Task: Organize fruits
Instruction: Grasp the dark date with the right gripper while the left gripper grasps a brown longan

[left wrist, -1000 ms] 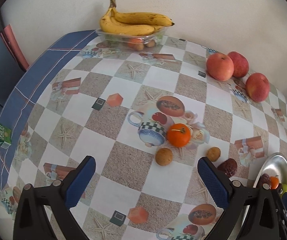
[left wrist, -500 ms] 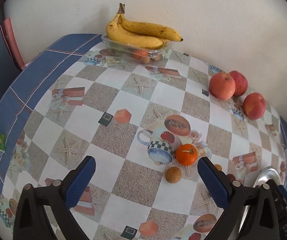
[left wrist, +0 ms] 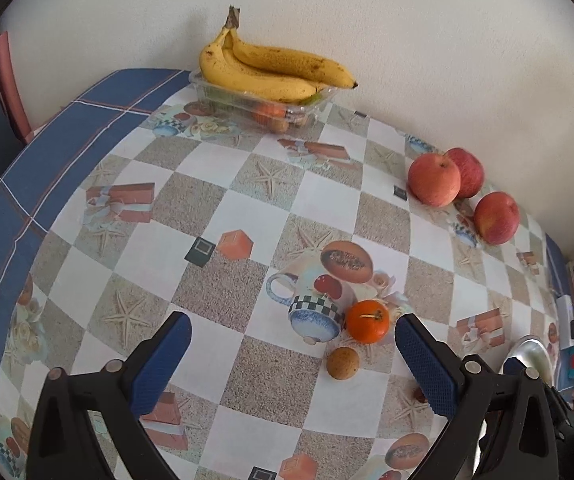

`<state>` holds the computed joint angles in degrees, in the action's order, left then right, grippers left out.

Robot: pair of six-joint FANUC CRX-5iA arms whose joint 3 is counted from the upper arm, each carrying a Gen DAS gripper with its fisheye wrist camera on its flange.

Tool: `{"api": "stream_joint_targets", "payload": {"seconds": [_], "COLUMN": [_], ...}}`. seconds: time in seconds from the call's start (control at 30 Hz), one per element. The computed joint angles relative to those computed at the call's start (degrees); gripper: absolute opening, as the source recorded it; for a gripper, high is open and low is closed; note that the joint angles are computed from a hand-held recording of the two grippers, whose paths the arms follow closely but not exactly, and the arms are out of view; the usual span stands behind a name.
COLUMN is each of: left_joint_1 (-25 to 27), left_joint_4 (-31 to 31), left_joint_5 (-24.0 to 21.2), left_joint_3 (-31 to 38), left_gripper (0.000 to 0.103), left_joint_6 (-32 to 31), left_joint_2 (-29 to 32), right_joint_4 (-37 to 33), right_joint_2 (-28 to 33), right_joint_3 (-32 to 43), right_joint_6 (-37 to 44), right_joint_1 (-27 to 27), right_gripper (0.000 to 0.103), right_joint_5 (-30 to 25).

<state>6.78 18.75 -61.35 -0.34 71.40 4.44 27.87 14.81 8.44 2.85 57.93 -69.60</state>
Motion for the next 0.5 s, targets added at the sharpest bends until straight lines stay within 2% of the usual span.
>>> {"api": "stream_joint_targets", "payload": {"seconds": [0.17, 0.3, 0.37, 0.5], "left_joint_1": [-0.91, -1.06, -1.59, -2.55], "left_joint_4": [-1.03, 1.50, 0.97, -1.25], "left_joint_5": [1.30, -2.53, -3.56, -4.12], "left_joint_3": [-0.66, -0.19, -0.03, 0.14], "left_gripper": [0.103, 0.103, 0.103, 0.101], "left_joint_6": [-0.09, -2.42, -1.96, -0.60], "left_joint_2": [0.39, 2.06, 2.60, 3.19], "right_joint_4": [-3.46, -4.20, -4.30, -5.05], "right_joint_2": [1.14, 1.05, 1.14, 1.68], "right_joint_3": [0.25, -0.55, -0.65, -0.35], "right_joint_6": [2.35, 2.61, 3.26, 4.15], "right_joint_1": [-0.57, -0.68, -0.65, -0.74], "right_gripper": [0.085, 0.082, 0.072, 0.072], "right_joint_5": [0.57, 1.97, 2.24, 1.91]}}
